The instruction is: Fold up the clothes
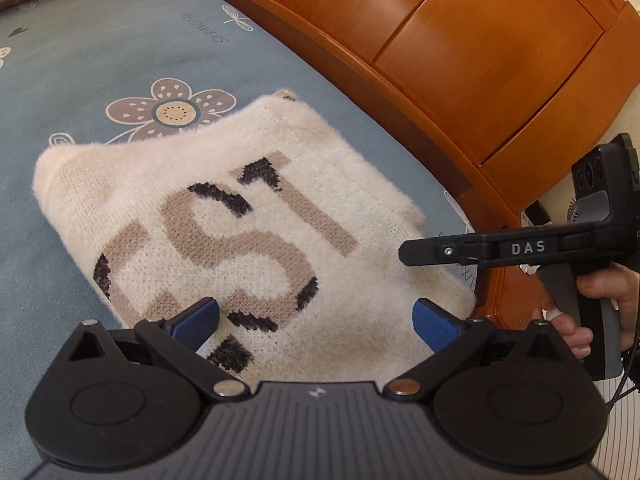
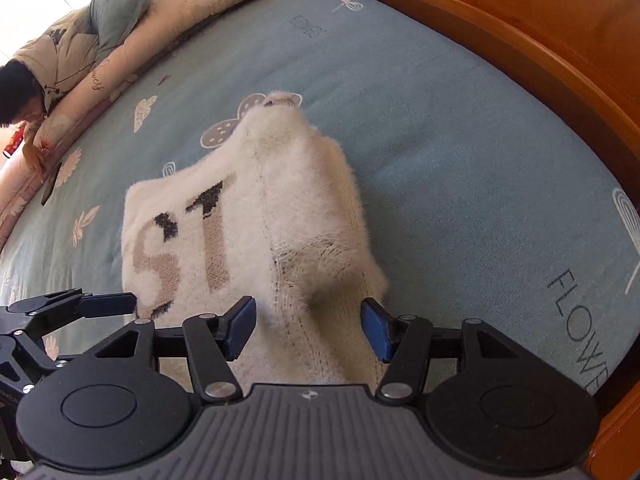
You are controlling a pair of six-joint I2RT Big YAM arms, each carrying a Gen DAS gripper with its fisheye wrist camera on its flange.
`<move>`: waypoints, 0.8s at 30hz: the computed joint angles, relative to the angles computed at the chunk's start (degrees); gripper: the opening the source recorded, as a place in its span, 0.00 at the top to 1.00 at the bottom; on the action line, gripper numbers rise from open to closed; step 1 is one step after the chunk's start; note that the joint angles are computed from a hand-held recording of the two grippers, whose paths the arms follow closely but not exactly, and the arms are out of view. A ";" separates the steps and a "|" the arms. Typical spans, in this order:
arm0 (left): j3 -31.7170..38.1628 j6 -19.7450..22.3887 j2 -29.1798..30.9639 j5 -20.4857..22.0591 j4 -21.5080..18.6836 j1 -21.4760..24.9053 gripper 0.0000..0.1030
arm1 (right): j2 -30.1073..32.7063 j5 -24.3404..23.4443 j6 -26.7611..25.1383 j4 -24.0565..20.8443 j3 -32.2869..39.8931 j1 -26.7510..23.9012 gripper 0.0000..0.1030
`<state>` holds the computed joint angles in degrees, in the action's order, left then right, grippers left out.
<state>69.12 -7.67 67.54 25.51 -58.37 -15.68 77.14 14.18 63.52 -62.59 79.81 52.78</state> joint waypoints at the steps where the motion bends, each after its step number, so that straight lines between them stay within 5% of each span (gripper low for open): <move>1: 0.26 0.27 -0.56 -0.46 -1.16 0.39 0.01 | -0.45 1.33 0.05 -0.71 0.58 1.14 0.39; 5: 1.13 1.03 -2.28 -1.83 -7.38 2.60 0.01 | -1.90 1.26 7.99 -3.66 -0.67 4.85 0.37; 11: 1.20 3.66 -3.96 -2.42 -14.43 5.37 0.01 | -4.77 3.28 21.35 0.73 -7.20 6.82 0.38; 13: 0.88 3.86 -4.18 -2.47 -14.29 5.34 0.01 | -5.92 3.29 24.39 3.92 -9.59 6.92 0.45; 14: 0.74 3.80 -4.08 -2.85 -13.85 5.04 0.01 | -6.17 3.61 25.53 4.75 -10.21 7.00 0.57; 17: 0.56 3.97 -3.55 -3.32 -9.47 3.32 0.01 | -5.21 5.84 25.46 2.92 -8.50 6.83 0.67; 21: -0.09 3.74 -1.73 -2.61 -4.12 0.92 0.01 | -4.00 4.83 21.13 1.56 -7.51 5.30 0.67; 24: 1.89 3.61 1.83 -4.09 -6.58 -1.18 0.01 | -3.95 2.02 22.67 2.04 -9.23 5.07 0.57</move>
